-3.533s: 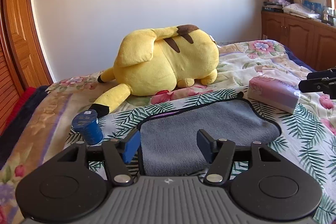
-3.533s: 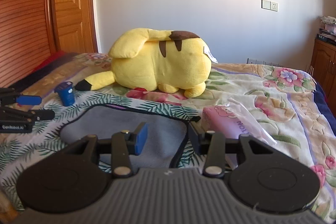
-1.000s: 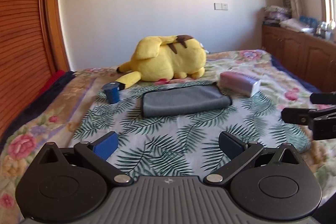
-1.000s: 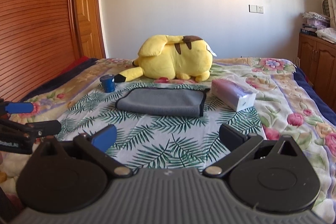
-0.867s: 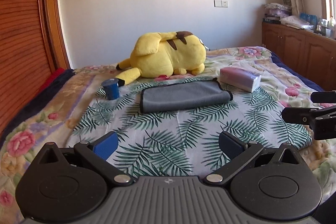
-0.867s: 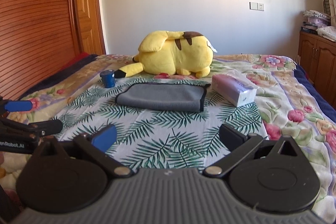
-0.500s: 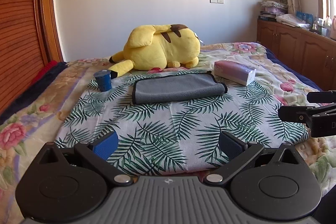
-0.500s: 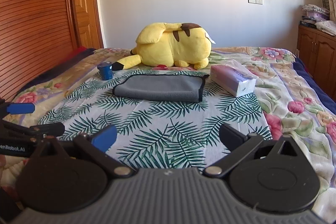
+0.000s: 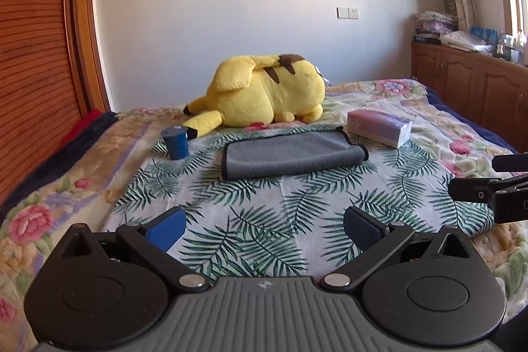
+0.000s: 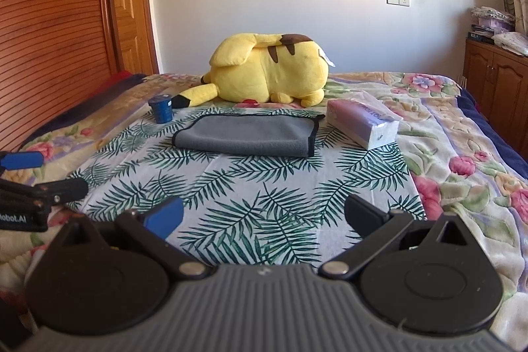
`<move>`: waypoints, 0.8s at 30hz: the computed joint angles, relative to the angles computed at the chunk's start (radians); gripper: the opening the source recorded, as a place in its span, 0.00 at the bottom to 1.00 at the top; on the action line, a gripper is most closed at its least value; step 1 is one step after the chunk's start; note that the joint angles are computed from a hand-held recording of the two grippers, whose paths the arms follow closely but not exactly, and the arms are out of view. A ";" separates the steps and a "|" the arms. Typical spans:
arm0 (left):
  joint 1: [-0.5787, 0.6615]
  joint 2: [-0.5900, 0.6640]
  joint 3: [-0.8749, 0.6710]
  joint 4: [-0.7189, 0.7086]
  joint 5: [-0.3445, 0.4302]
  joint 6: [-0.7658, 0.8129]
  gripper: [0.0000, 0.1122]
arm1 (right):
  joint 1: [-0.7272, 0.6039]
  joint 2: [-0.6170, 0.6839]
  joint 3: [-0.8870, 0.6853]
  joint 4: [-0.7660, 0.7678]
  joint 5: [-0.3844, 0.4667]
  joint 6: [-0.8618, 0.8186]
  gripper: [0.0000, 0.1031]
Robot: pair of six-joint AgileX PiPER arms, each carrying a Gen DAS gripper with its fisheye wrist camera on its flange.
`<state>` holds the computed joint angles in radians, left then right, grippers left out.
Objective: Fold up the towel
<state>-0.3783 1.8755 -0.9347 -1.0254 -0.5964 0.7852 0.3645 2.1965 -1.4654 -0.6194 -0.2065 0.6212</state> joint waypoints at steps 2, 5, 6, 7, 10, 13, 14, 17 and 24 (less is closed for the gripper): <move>-0.004 -0.006 0.011 0.014 -0.020 -0.019 0.77 | -0.002 -0.005 0.012 0.078 -0.015 -0.069 1.00; -0.008 -0.015 0.025 0.023 -0.054 -0.040 0.77 | -0.001 -0.011 0.032 0.205 -0.040 -0.188 1.00; -0.007 -0.017 0.028 0.029 -0.057 -0.049 0.77 | 0.000 -0.013 0.037 0.239 -0.050 -0.221 1.00; -0.006 -0.020 0.031 0.034 -0.058 -0.058 0.77 | 0.000 -0.015 0.043 0.274 -0.060 -0.255 1.00; -0.004 -0.026 0.036 0.038 -0.068 -0.072 0.77 | 0.002 -0.020 0.056 0.332 -0.079 -0.312 1.00; 0.001 -0.033 0.043 0.052 -0.073 -0.091 0.77 | 0.002 -0.021 0.063 0.369 -0.092 -0.347 1.00; 0.003 -0.035 0.043 0.053 -0.071 -0.093 0.77 | 0.002 -0.021 0.064 0.375 -0.093 -0.351 1.00; 0.006 -0.041 0.049 0.058 -0.078 -0.103 0.77 | 0.003 -0.022 0.067 0.397 -0.103 -0.371 1.00; 0.003 -0.051 0.066 0.075 -0.114 -0.123 0.77 | 0.000 -0.023 0.079 0.426 -0.129 -0.398 1.00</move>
